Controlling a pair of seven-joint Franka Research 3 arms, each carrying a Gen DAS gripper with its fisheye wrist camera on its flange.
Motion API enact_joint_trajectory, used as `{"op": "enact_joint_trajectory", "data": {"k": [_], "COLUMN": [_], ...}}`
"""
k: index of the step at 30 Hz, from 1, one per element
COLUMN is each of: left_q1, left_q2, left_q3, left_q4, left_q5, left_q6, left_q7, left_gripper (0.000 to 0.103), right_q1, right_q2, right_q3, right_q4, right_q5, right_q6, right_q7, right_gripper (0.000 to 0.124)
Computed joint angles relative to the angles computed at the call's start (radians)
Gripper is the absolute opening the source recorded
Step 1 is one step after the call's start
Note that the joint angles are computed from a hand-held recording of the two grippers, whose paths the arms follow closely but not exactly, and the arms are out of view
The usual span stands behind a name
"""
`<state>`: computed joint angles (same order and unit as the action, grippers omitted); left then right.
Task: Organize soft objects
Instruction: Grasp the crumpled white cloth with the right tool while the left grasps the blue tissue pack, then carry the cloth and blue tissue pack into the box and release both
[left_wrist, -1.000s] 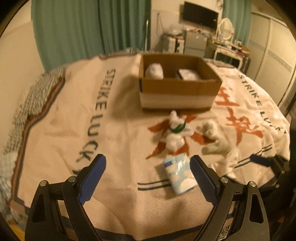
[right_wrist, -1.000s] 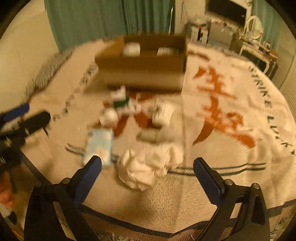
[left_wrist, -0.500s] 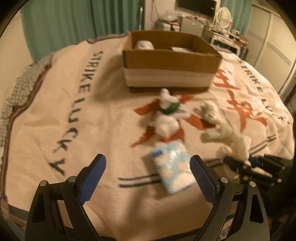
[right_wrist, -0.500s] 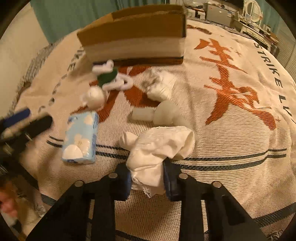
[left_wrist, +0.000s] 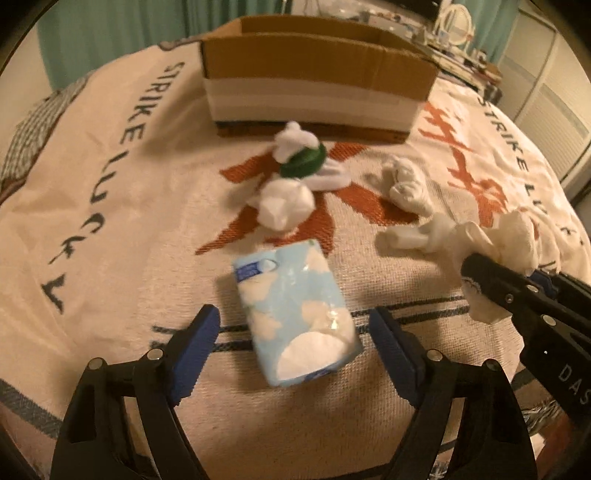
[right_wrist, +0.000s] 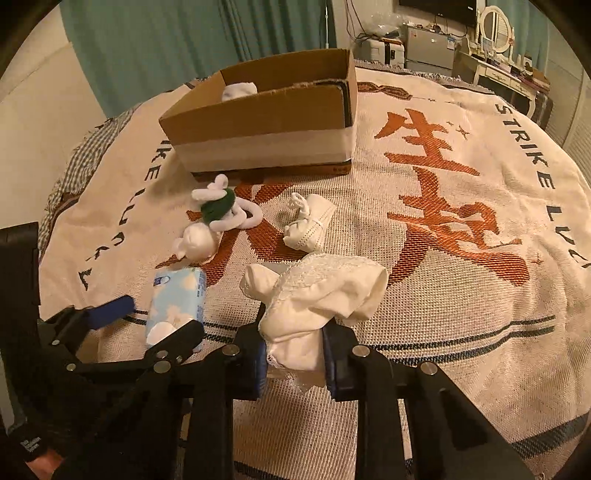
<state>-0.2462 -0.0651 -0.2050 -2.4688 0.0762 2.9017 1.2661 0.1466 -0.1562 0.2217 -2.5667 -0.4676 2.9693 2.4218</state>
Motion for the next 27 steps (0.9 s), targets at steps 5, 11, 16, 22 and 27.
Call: {"op": "enact_joint_trajectory", "data": {"k": [5,11,16,22,27], "left_q1": [0.003,-0.010,-0.052,-0.080,-0.108], "left_q2": [0.033,-0.003,-0.088,-0.238,-0.332], "left_q3": [-0.005,0.005,0.038,0.067,0.115], "left_q4": [0.015,0.003,-0.024,-0.078,-0.095], "left_q5": [0.008,-0.144,-0.253,-0.220,-0.178], "left_q6": [0.013,-0.001,-0.028,-0.005,0.032], "left_q7": [0.015,0.123,0.218,0.238,0.249], "left_gripper": [0.058,0.056,0.056,0.056,0.056], "right_q1": [0.014,0.028,0.004,-0.033,-0.070], "right_q2": [0.027,0.020,-0.048,-0.180,-0.283], "right_q3": [-0.024,-0.029,0.013,0.083,0.142], "right_q4": [0.004,0.004,-0.021,-0.057,-0.049], "right_q5": [0.034,0.071,0.049,0.061,0.073], "right_q6": [0.020,0.028,0.007,-0.026,-0.053], "right_q7": [-0.031,-0.061,-0.025,-0.007,-0.025], "right_gripper": [0.023,0.023,0.023,0.023,0.023]}}
